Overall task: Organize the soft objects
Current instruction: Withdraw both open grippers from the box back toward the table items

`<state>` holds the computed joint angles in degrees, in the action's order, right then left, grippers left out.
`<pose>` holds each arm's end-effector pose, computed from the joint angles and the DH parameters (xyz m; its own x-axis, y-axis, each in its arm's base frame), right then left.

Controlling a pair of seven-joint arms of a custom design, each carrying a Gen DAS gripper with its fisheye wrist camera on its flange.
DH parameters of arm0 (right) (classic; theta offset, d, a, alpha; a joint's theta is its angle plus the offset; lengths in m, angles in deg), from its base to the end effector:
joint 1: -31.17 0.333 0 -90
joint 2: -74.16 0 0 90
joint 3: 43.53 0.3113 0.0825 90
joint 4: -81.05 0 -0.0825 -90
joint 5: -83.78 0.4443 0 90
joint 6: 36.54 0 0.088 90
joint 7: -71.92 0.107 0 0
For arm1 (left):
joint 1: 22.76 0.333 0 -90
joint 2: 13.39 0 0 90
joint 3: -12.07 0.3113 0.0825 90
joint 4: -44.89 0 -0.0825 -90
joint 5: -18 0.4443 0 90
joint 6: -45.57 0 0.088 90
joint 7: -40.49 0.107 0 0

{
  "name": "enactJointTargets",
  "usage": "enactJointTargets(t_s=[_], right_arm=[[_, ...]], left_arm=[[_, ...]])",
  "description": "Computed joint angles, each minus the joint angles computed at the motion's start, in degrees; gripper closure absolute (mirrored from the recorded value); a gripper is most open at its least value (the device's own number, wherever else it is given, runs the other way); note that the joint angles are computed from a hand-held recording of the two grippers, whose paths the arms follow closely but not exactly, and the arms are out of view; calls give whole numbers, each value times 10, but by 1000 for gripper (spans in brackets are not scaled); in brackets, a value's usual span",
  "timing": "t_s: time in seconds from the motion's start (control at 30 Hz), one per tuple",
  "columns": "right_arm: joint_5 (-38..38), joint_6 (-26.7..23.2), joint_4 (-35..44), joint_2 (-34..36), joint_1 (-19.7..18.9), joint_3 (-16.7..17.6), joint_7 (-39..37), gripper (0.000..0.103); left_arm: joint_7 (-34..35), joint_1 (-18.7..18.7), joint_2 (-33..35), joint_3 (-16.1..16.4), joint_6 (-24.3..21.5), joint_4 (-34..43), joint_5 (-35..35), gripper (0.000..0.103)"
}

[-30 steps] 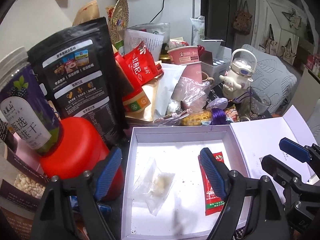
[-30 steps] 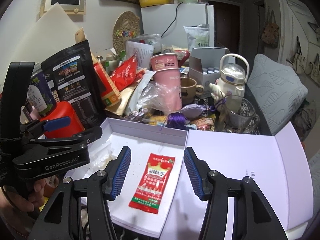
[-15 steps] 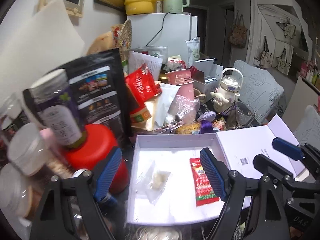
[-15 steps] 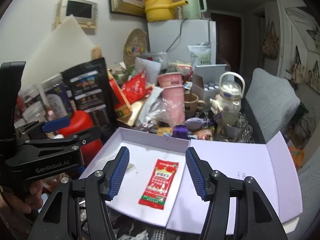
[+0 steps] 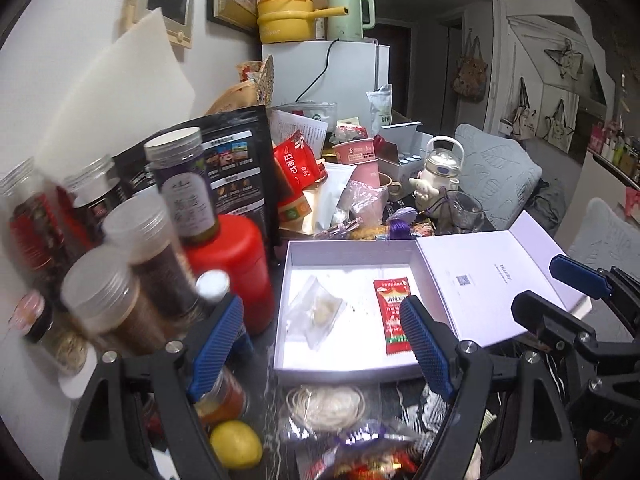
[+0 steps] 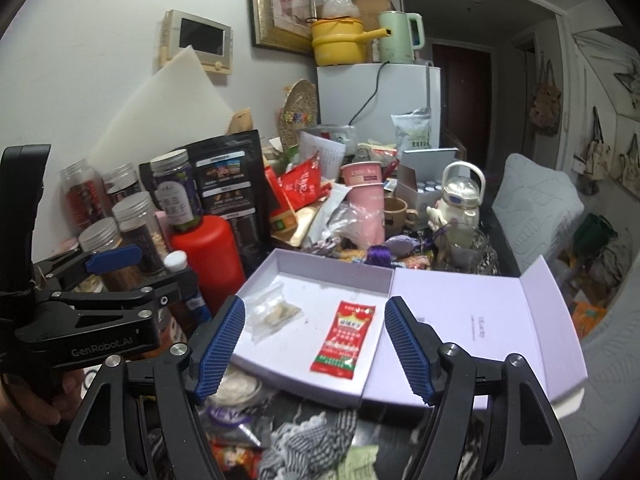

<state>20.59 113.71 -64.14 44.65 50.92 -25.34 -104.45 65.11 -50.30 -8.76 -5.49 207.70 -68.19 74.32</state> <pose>0.3701 0.3165 0.4614 -0.0778 -0.9953 -0.0580 -0.5129 0.0899 -0.8537 0.4428 -0.4987 0.4716 -0.4547 -0.8905 0.0125 -0.5357 0.2623 -0.8026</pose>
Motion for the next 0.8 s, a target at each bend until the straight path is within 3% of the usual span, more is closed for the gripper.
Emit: enactJointTargets(t_s=[0.3, 0.43, 0.8], right_arm=[[31, -43, -30, -43, 38, 27, 13, 30], [37, -67, -39, -53, 55, 41, 22, 23], [57, -101, -66, -68, 98, 59, 62, 23]], left_arm=[[-29, 22, -88, -14, 51, -103, 0, 22], [-32, 30, -114, -24, 59, -134, -10, 22], [-41, 46, -159, -46, 96, -202, -13, 22]])
